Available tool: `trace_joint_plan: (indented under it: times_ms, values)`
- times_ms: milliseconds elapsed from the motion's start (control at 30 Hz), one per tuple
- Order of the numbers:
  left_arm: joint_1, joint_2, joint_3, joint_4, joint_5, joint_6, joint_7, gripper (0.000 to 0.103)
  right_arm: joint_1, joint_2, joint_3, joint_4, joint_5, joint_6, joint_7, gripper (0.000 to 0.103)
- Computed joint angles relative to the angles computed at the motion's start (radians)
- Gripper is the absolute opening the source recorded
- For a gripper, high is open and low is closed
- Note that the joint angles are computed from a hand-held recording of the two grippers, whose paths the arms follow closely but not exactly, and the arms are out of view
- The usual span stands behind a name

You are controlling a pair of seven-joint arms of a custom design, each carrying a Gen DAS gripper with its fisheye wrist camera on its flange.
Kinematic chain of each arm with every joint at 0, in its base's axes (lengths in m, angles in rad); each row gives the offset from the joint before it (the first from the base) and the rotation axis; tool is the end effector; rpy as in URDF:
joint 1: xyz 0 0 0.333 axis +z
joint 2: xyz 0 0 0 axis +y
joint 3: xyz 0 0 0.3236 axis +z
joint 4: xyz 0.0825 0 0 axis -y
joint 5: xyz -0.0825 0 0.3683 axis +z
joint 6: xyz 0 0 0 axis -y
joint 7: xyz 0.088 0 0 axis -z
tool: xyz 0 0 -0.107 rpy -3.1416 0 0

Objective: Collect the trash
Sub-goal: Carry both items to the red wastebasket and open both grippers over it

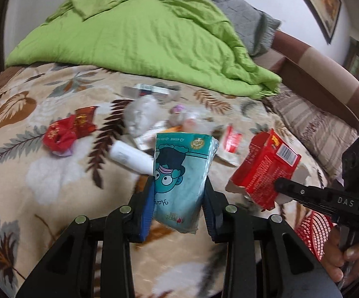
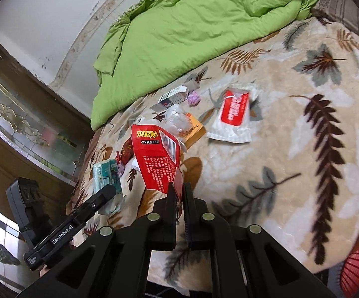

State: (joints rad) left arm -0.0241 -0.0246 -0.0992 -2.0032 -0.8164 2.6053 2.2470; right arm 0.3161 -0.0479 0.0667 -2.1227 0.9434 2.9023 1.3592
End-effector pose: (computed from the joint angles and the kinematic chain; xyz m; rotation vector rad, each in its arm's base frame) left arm 0.5742 -0.0563 0.5470 -1.6858 2.0983 -1.1730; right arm 0.5334 0.1629 0.5253 -1.3633 1.7323 -0.0515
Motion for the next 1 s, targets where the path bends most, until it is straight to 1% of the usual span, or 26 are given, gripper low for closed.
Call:
trace_joint_plan:
  times_ms: [133,267,333,400,467,500,533,567,600,633,700,833,900,933,1000]
  values:
    - [-0.028,-0.037,-0.01,-0.022,-0.034,-0.025,0.055,0.034,-0.006,-0.094,-0.014,-0.1,-0.009,0.032,0.019,0.006]
    - [-0.076,-0.063,-0.018,-0.027,-0.065,-0.077,0.119,0.034,-0.026,-0.21,-0.036,-0.226,-0.073,0.065,0.105,0.006]
    - [-0.101,-0.072,-0.024,-0.03,-0.077,-0.101,0.143,0.034,-0.074,-0.293,-0.025,-0.316,-0.151,0.083,0.197,0.006]
    - [-0.126,-0.075,-0.031,-0.023,-0.09,-0.142,0.167,0.034,-0.113,-0.357,-0.021,-0.381,-0.213,0.087,0.271,0.006]
    - [-0.15,-0.077,-0.04,-0.019,-0.1,-0.177,0.187,0.034,-0.175,-0.436,-0.009,-0.453,-0.276,0.075,0.352,0.006]
    - [-0.162,-0.074,-0.045,-0.012,-0.104,-0.198,0.197,0.034,-0.218,-0.476,0.008,-0.486,-0.311,0.063,0.399,0.006]
    - [-0.173,-0.071,-0.051,-0.006,-0.108,-0.218,0.202,0.034,-0.277,-0.53,0.032,-0.528,-0.354,0.044,0.453,0.006]
    - [-0.186,-0.062,-0.059,0.01,-0.11,-0.25,0.207,0.034,-0.314,-0.568,0.042,-0.554,-0.386,0.028,0.486,0.006]
    - [-0.196,-0.063,-0.067,0.011,-0.112,-0.266,0.211,0.034,-0.342,-0.594,0.049,-0.571,-0.413,0.017,0.514,0.006]
    - [-0.206,-0.061,-0.075,0.016,-0.11,-0.282,0.214,0.034,-0.4,-0.646,0.075,-0.603,-0.455,-0.01,0.56,0.006]
    - [-0.23,-0.051,-0.095,0.029,-0.1,-0.317,0.217,0.034,-0.462,-0.71,0.093,-0.638,-0.512,-0.054,0.617,0.006]
    - [-0.275,-0.022,-0.135,0.054,-0.061,-0.352,0.207,0.034,-0.553,-0.826,0.092,-0.698,-0.607,-0.145,0.706,0.006]
    - [-0.293,-0.01,-0.151,0.064,-0.049,-0.368,0.198,0.034,-0.58,-0.865,0.081,-0.715,-0.65,-0.184,0.733,0.008]
    - [-0.3,-0.007,-0.156,0.064,-0.046,-0.366,0.194,0.036,-0.6,-0.88,0.084,-0.718,-0.676,-0.21,0.754,0.008]
    - [-0.311,0.007,-0.166,0.075,-0.04,-0.366,0.18,0.046,-0.619,-0.897,0.085,-0.721,-0.716,-0.244,0.789,0.011]
